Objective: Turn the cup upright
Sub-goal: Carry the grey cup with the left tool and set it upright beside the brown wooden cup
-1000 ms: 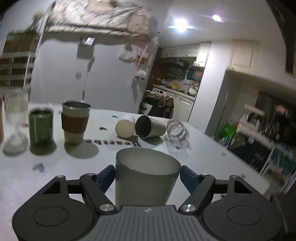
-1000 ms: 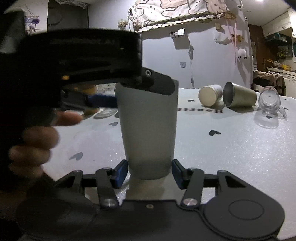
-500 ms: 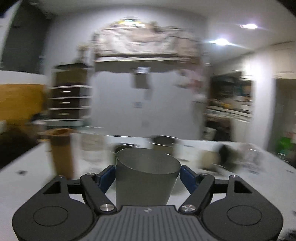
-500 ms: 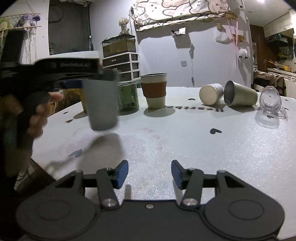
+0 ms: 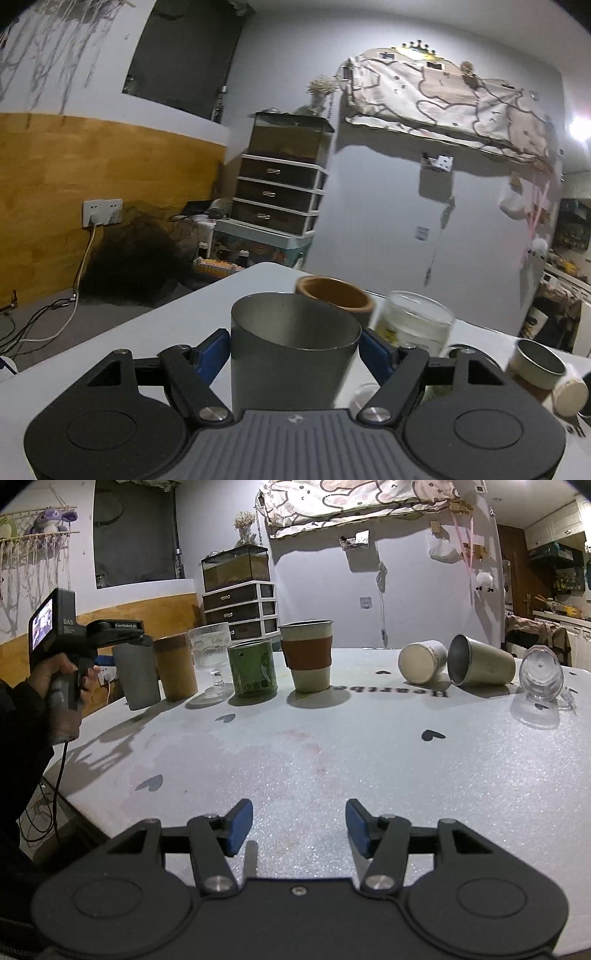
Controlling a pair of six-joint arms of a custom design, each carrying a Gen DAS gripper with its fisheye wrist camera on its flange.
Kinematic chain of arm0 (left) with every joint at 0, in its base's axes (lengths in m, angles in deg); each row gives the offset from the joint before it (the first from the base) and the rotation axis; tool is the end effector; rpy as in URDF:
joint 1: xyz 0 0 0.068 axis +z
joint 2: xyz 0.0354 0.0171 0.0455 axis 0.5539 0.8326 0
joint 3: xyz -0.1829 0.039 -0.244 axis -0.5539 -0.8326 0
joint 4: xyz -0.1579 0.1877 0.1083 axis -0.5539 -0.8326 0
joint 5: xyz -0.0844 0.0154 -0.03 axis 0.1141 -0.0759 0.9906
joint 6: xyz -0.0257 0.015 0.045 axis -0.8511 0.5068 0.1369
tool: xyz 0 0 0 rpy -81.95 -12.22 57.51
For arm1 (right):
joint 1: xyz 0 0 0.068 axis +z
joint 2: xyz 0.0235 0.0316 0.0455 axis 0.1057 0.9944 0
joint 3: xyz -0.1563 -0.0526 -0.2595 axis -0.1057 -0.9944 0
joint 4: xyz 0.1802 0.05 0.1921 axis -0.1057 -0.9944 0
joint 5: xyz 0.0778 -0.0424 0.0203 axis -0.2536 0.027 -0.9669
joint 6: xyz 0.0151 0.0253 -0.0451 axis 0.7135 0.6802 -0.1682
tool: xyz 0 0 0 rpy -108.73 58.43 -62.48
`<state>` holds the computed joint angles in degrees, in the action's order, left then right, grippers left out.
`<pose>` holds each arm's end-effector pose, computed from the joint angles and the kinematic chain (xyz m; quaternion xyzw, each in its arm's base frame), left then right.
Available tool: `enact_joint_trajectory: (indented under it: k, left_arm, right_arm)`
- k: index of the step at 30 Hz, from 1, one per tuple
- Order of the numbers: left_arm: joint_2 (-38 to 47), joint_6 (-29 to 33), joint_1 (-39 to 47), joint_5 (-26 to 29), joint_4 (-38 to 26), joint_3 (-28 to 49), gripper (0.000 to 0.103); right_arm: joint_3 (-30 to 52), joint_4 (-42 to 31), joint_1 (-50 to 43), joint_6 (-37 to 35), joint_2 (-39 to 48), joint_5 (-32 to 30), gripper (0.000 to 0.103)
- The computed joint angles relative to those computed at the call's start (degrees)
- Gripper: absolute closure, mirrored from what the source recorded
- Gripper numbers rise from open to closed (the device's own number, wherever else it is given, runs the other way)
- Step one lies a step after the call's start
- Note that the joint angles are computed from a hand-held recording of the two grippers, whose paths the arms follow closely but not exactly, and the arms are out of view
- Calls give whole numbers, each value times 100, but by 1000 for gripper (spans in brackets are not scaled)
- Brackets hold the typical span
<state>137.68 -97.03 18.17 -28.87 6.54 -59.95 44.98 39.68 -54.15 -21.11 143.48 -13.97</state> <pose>0.2702 -0.0586 0.2020 -0.1551 0.7887 0.0076 0.5949 0.1147 -0.1370 0.1243 -0.0912 0.8435 0.1399 0.5105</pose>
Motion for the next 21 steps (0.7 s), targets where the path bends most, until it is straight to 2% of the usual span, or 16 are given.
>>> enact_joint_trajectory:
  k: [5, 7, 10, 12, 13, 14, 18, 21]
  left_arm:
    - [193, 104, 84, -48, -76, 88, 26]
    - [310, 222, 9, -175, 220, -11, 26]
    - [333, 344, -91, -305, 346, -83, 25]
    - [320, 319, -109, -342, 251, -54, 15]
    - [287, 266, -121, -385, 209, -64, 4]
    - [247, 236, -146, -446, 305, -136, 1]
    - [-74, 225, -369, -699, 287, -342, 1]
    - [-580, 120, -671, -923, -88, -498, 1]
  right_arm:
    - [-13, 61, 5, 38, 22, 22, 46]
    - [-13, 55, 2, 36, 28, 25, 46]
    - [-6, 54, -2, 42, 47, 35, 46]
    - [-6, 55, -14, 40, 49, 21, 44]
    - [-3, 57, -20, 41, 47, 12, 44]
    - [-1, 66, -26, 54, 42, 0, 43]
    - [-55, 375, 14, 343, -52, -42, 42]
    - [-71, 551, 54, 543, -196, -144, 40]
